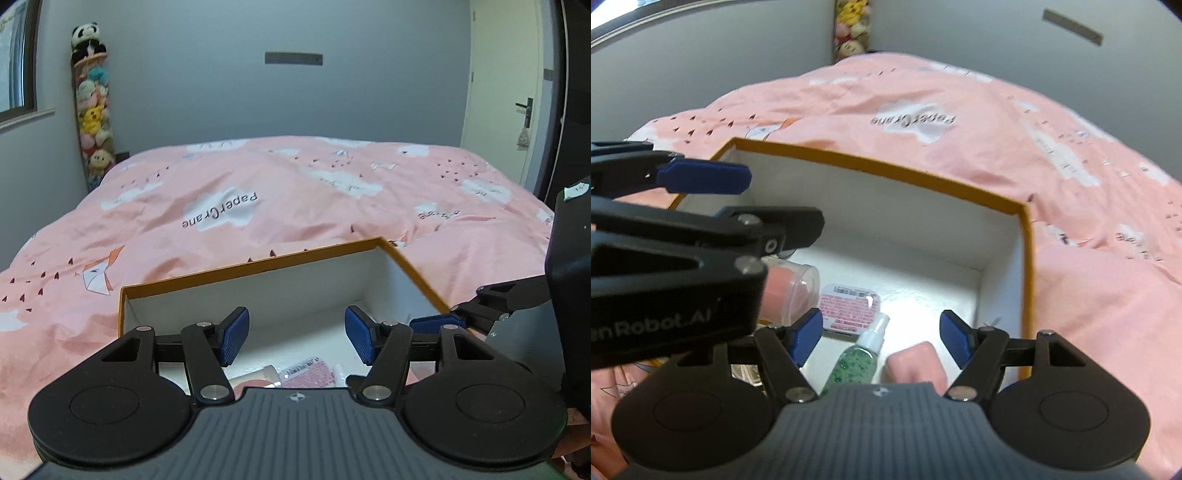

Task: Organize rigid objects
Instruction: 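Withdraw both tools from the box toward the yellow items beside it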

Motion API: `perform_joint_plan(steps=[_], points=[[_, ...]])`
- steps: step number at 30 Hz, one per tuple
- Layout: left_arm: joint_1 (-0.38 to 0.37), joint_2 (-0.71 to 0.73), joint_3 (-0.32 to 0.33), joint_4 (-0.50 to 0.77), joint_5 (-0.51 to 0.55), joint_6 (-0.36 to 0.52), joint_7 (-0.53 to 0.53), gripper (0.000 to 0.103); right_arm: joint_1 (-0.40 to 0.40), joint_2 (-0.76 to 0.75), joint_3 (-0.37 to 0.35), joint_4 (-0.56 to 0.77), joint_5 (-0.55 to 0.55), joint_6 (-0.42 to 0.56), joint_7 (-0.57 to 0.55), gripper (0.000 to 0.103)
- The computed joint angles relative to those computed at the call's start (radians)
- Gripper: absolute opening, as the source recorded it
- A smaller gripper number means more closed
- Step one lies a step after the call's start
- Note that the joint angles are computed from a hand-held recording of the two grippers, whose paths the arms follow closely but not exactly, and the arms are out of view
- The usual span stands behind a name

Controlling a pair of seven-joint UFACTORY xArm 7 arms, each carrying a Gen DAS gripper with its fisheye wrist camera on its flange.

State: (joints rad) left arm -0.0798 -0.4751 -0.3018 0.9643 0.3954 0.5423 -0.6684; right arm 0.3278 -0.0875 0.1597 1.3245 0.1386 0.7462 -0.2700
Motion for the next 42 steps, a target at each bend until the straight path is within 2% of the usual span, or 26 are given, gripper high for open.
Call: perform_joint_plan(steps=[3,6,10,16,22,25,27,32,37,40,42], points=[[0.007,-0.044,-0.013,-0.04,0.011,-0.051,-0.038,0.07,-0.008,-0.071,0.018,-0.079,-0.106,-0.066,0.074,0.069],[-0.012,-0.083,-0.007,-0.073,-0.018,-0.077,-0.029,0.07,-0.019,-0.14,0.032,-0.151,-0.186,-0.108,0.132,0.069],[-0.039,-0.127,0.0,-0.11,-0.066,-0.087,0.002,0.07,-0.013,-0.224,0.007,-0.216,-0.138,-0.088,0.148,0.069],[-0.138,-0.172,0.055,-0.191,-0.213,-0.143,0.055,0.075,-0.035,-0.332,-0.003,-0.303,-0.132,-0.012,0.168,0.069],[-0.26,-0.174,0.118,-0.222,-0.354,-0.087,0.191,0.075,-0.059,-0.416,-0.005,-0.368,-0.151,0.127,0.165,0.069],[-0.341,-0.152,0.18,-0.22,-0.473,-0.013,0.268,0.074,-0.064,-0.426,-0.019,-0.375,-0.129,0.197,0.168,0.069],[-0.366,-0.141,0.197,-0.221,-0.536,0.021,0.306,0.071,-0.068,-0.438,-0.029,-0.382,-0.111,0.238,0.169,0.069],[-0.391,-0.137,0.205,-0.248,-0.631,0.051,0.384,0.069,-0.093,-0.463,-0.034,-0.4,-0.117,0.32,0.177,0.069],[-0.433,-0.101,0.222,-0.245,-0.72,0.064,0.487,0.069,-0.109,-0.49,-0.052,-0.433,-0.11,0.355,0.168,0.069],[-0.433,-0.049,0.209,-0.203,-0.727,0.123,0.545,0.069,-0.115,-0.499,-0.069,-0.446,-0.08,0.349,0.169,0.069],[-0.421,-0.022,0.181,-0.192,-0.717,0.111,0.568,0.069,-0.119,-0.493,-0.08,-0.447,-0.06,0.338,0.168,0.068]])
